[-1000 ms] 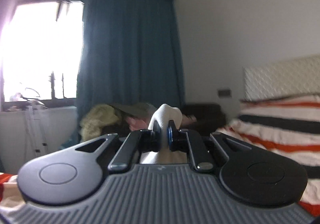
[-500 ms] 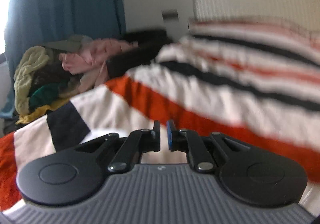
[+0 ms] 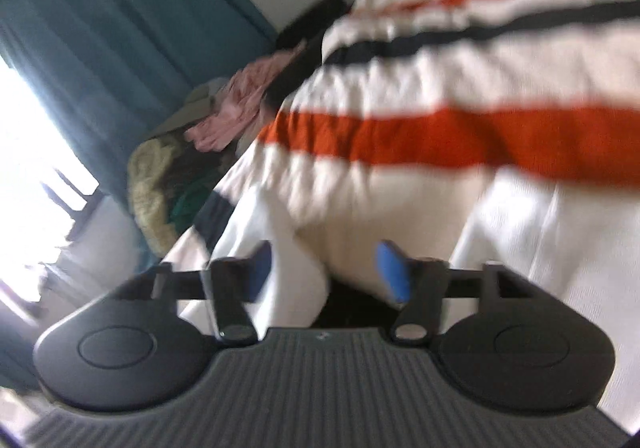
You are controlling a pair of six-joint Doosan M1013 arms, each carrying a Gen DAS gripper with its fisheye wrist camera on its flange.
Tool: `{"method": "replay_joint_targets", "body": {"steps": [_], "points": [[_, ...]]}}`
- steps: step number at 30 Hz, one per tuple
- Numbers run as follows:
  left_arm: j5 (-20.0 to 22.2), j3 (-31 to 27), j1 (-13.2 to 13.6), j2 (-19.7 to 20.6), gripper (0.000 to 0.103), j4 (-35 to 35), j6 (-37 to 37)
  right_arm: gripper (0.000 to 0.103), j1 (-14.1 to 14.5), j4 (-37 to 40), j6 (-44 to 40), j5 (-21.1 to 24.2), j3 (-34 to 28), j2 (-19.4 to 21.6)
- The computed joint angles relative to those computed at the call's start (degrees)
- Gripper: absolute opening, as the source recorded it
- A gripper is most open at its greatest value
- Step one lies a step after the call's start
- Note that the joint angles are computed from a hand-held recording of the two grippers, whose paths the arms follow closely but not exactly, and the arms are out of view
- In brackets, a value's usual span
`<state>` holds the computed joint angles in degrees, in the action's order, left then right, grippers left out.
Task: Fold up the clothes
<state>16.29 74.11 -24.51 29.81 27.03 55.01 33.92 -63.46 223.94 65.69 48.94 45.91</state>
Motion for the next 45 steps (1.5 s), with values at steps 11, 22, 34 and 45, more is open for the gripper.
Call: {"method": "replay_joint_targets", "body": {"steps": [11,22,34,45], "points": [[6.4,-5.88,-1.37,2.34,0.097,19.67,-6.91,0.063,-3.54,-4.95,17.92,-33.48,7.59,-1.23],[14.43,-22.55,-0.5,13.88,0.09,11.6,14.82,0.063,-5.45,-12.62,22.05,-30.16,0.02,4.72],[11.62,-23.89,2.23,14.32,0.028,-7.73,24.29,0.014,-6.16,-20.99,33.06,-20.19,-0.49,5.57],[8.66,-19.48,2.17,11.26,0.019,-11.06,30.68,0.009,-4.22,-12.07,18.16,0.09,0.41,2.55]]}}
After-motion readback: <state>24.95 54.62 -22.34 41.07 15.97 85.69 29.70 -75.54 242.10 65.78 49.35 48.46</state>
